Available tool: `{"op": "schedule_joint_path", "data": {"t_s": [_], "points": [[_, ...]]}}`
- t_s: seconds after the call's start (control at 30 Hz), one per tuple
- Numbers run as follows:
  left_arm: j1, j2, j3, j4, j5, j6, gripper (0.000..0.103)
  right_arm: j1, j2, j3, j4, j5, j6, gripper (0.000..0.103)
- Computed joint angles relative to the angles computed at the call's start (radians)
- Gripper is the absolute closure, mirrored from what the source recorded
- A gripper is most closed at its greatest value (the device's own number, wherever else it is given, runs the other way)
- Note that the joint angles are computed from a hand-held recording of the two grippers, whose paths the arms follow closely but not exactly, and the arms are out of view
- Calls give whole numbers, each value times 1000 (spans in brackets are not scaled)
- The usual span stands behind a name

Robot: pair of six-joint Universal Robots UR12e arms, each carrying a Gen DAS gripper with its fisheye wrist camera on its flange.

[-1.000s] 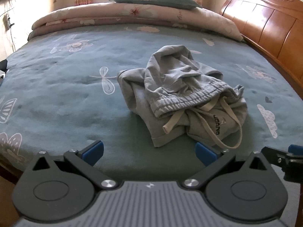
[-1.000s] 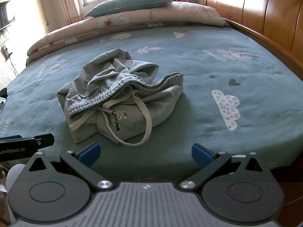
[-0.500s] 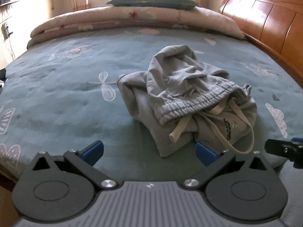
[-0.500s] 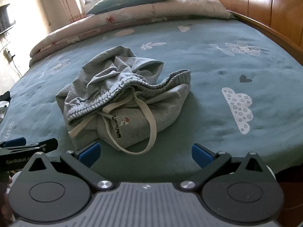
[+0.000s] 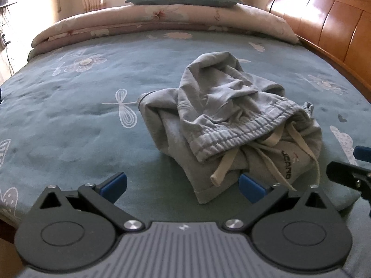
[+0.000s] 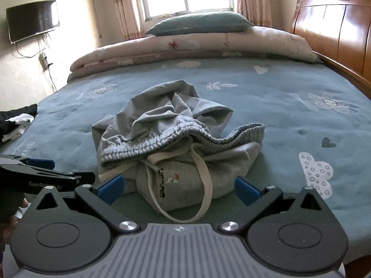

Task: Fold clothes
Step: 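Approach the grey sweatpants pile with both grippers open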

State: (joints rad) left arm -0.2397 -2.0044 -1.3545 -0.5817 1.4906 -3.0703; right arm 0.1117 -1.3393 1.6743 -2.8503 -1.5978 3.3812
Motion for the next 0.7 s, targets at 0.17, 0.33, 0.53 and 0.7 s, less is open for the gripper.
{"op": "schedule_joint_path", "data": {"t_s": [0.17,0.33,0.53,0.7], "points": [[18,0,-21,36,-77,-6,1,-11,5,6,7,25,1,2],[2,-7,-7,20,-15,33,1,-19,9,-7,51,54,23,15],[3,-10,-3,-6,-26,50,1,-30,8,-8,68,80,82,16],[-2,-10,-5,-10,-12,62,1,-33,4,-3,65,74,112,15]]}}
